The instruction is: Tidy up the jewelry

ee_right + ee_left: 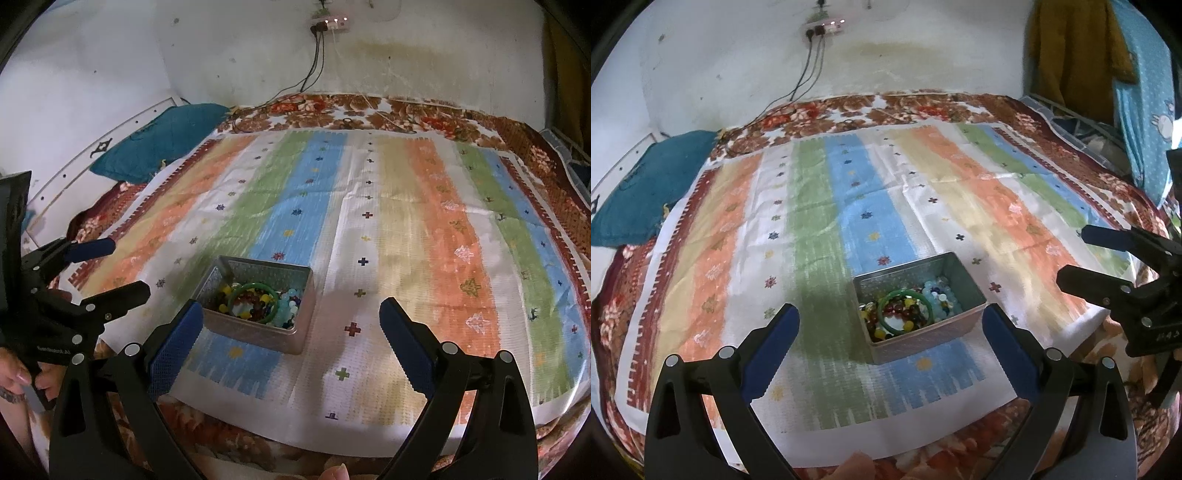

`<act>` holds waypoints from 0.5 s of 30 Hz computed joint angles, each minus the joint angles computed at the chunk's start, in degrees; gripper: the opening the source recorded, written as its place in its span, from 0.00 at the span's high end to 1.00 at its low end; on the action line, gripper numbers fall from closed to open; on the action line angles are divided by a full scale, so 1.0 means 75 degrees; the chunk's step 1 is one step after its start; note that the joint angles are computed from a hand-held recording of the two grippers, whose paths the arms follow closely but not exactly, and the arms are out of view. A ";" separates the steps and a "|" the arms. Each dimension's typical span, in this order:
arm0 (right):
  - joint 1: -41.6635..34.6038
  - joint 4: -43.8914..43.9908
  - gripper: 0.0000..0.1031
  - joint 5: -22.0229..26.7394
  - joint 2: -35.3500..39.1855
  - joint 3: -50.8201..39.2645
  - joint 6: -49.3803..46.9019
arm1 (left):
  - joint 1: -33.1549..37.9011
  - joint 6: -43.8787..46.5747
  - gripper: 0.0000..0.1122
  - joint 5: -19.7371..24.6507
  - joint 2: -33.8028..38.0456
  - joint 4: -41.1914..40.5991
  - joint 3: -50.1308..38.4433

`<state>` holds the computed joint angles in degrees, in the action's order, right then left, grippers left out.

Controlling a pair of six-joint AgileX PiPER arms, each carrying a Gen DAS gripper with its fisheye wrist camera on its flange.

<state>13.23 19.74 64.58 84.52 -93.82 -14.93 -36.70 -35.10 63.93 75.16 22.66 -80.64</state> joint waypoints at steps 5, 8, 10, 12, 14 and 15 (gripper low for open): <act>-0.0048 -0.0017 0.06 0.0040 -0.0187 0.0133 -0.0105 | -0.0118 -0.0014 0.13 -0.0081 -0.0094 0.0045 0.0075; -0.0032 -0.0080 0.06 -0.0081 -0.0348 0.0267 -0.0106 | -0.0086 -0.0025 0.13 -0.0204 -0.0207 -0.0042 0.0153; -0.0021 -0.0092 0.06 -0.0125 -0.0416 0.0322 -0.0123 | -0.0089 -0.0066 0.13 -0.0270 -0.0286 -0.0055 0.0223; -0.0014 -0.0096 0.06 -0.0179 -0.0445 0.0357 -0.0126 | -0.0071 0.0006 0.13 -0.0329 -0.0308 -0.0168 0.0239; -0.0021 -0.0099 0.06 -0.0224 -0.0472 0.0388 -0.0129 | -0.0206 -0.0132 0.13 -0.0268 -0.0286 0.0028 0.0228; -0.0023 -0.0102 0.06 -0.0237 -0.0481 0.0398 -0.0117 | -0.0234 -0.0145 0.13 -0.0259 -0.0285 0.0065 0.0226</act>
